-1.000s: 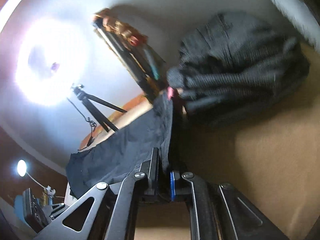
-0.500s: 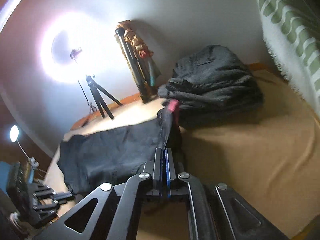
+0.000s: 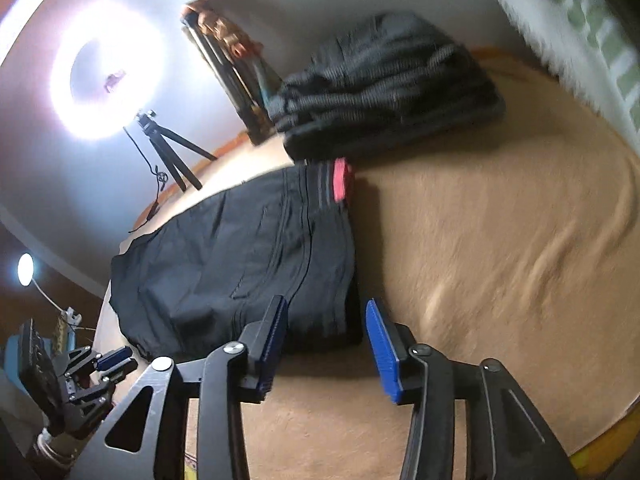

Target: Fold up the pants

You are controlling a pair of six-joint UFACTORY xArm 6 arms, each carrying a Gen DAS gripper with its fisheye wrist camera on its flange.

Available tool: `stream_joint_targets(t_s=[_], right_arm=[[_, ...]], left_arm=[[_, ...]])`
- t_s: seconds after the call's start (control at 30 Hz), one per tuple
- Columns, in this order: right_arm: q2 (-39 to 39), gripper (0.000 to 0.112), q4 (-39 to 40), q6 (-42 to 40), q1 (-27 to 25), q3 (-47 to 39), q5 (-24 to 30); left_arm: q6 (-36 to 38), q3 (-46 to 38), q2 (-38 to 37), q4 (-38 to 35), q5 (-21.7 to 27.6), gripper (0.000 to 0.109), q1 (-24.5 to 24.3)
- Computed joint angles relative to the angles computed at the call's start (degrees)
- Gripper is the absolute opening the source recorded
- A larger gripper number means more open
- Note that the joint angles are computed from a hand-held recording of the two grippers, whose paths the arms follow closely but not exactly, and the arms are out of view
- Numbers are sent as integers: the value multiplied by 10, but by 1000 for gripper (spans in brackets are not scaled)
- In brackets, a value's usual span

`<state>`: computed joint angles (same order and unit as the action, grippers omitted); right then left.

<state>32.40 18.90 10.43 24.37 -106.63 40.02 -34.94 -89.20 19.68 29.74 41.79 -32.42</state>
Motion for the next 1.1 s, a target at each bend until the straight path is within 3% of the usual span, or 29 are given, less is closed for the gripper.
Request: stream_joint_targets(t_s=[0.13, 0.33, 0.47, 0.53, 0.67, 0.77, 0.83, 0.97, 1.03, 1.1], right_arm=[[6, 57, 46, 6, 1, 12, 4], [16, 63, 95, 17, 6, 29, -37], [39, 57, 103, 25, 12, 6, -55], [44, 37, 79, 26, 18, 0, -72], [56, 27, -60, 75, 31, -32, -60], [60, 29, -155, 99, 42, -57, -31], [67, 44, -186, 99, 45, -93, 14], [77, 47, -259, 93, 56, -149, 60], [77, 54, -276, 88, 62, -164, 64], [103, 54, -287, 77, 72, -225, 89]], left_arm=[[16, -5, 10, -9, 4, 47, 7], [39, -28, 34, -6, 28, 47, 7], [40, -24, 38, -11, 19, 46, 14], [39, -14, 35, -24, 2, 45, 19], [19, 14, 18, -39, -35, 44, 25], [-34, 47, -11, -28, -65, 45, 31], [-71, 81, -43, -23, -92, 45, 38], [-140, 138, -107, 29, -102, 45, 50], [-192, 181, -149, 52, -118, 46, 67], [-232, 222, -188, 68, -128, 46, 85]])
